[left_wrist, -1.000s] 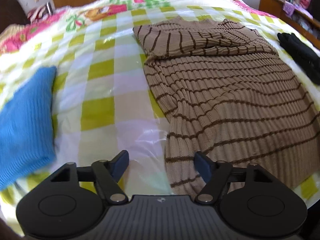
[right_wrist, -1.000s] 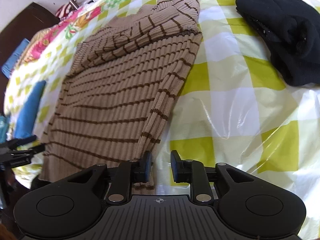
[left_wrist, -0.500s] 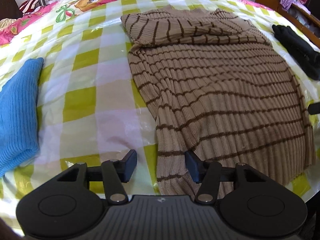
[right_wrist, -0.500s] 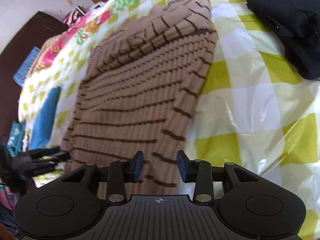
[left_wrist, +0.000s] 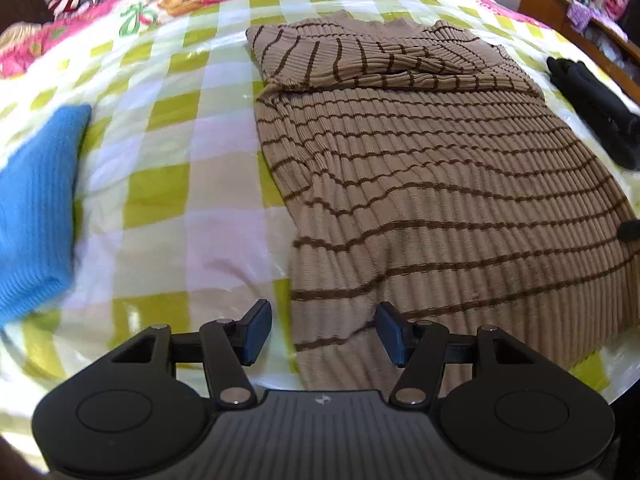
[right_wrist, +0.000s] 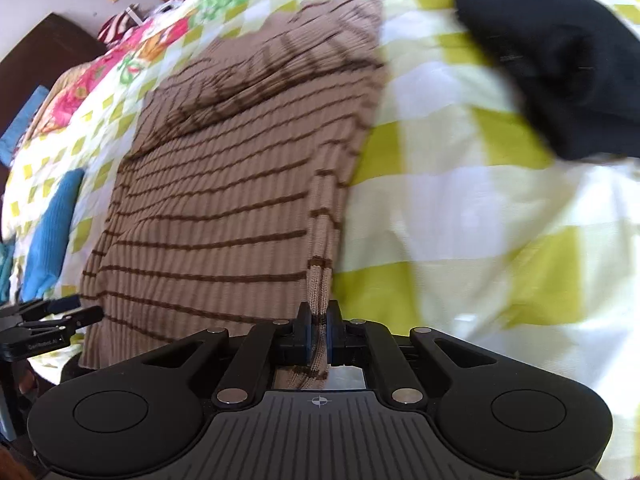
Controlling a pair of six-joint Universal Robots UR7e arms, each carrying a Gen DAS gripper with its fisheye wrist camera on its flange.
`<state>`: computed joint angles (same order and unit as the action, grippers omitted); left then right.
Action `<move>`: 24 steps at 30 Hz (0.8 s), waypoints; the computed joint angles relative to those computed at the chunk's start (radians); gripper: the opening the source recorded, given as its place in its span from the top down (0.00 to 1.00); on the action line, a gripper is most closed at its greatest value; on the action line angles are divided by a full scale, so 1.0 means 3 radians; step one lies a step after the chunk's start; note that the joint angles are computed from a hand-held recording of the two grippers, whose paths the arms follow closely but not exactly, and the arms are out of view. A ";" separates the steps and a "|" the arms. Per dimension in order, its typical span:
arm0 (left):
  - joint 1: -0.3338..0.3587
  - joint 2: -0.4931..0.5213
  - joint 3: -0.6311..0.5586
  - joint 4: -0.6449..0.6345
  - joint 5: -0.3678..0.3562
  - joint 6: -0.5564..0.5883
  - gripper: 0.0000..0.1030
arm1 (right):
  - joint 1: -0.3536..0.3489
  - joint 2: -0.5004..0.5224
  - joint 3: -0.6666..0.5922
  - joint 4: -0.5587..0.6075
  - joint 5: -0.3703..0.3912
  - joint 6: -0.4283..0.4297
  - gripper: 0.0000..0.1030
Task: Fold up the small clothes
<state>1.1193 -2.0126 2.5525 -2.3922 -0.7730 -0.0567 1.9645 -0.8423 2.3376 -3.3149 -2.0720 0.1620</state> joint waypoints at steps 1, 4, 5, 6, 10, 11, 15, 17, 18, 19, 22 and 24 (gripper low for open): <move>0.0003 0.0013 0.0015 -0.0033 -0.0006 -0.0038 0.30 | -0.0004 -0.0036 0.0034 -0.0032 -0.0055 0.0013 0.95; -0.0009 0.0035 0.0059 -0.0073 0.0041 -0.0136 0.28 | -0.0060 -0.0076 0.0094 -0.0128 -0.0054 0.0093 0.95; -0.0004 0.0032 0.0054 -0.0061 0.0033 -0.0162 0.28 | -0.0066 -0.0065 0.0097 -0.0155 -0.0015 0.0071 0.95; 0.0011 0.0027 0.0040 -0.0042 0.0012 -0.0202 0.28 | -0.0057 -0.0048 0.0092 -0.0173 -0.0004 0.0022 0.95; 0.0138 0.0056 -0.0113 0.0168 -0.0142 -0.0392 0.44 | -0.0106 -0.0095 0.0121 -0.0254 0.0021 -0.0038 0.95; 0.0149 0.0048 -0.0131 0.0205 -0.0175 -0.0400 0.50 | -0.0131 -0.0127 0.0147 -0.0300 0.0019 -0.0032 0.95; 0.0127 -0.0018 -0.0146 0.0361 -0.0292 -0.0514 0.77 | -0.0179 -0.0175 0.0203 -0.0360 0.0016 -0.0021 0.96; 0.0002 -0.0159 -0.0069 0.0378 -0.0232 -0.0557 0.78 | -0.0186 -0.0163 0.0216 -0.0406 0.0030 -0.0044 0.96; -0.0041 -0.0207 -0.0050 0.0403 -0.0175 -0.0609 0.78 | -0.0190 -0.0167 0.0222 -0.0426 0.0036 -0.0058 0.96; -0.0036 -0.0227 -0.0040 0.0391 -0.0148 -0.0659 0.78 | -0.0197 -0.0171 0.0234 -0.0457 0.0033 -0.0071 0.96; 0.0177 -0.0147 -0.0089 0.0267 -0.0259 -0.0742 0.79 | -0.0236 -0.0198 0.0264 -0.0498 0.0057 -0.0037 0.96; 0.0225 -0.0175 -0.0103 0.0256 -0.0390 -0.0751 0.79 | -0.0286 -0.0248 0.0288 -0.0474 0.0190 -0.0001 0.96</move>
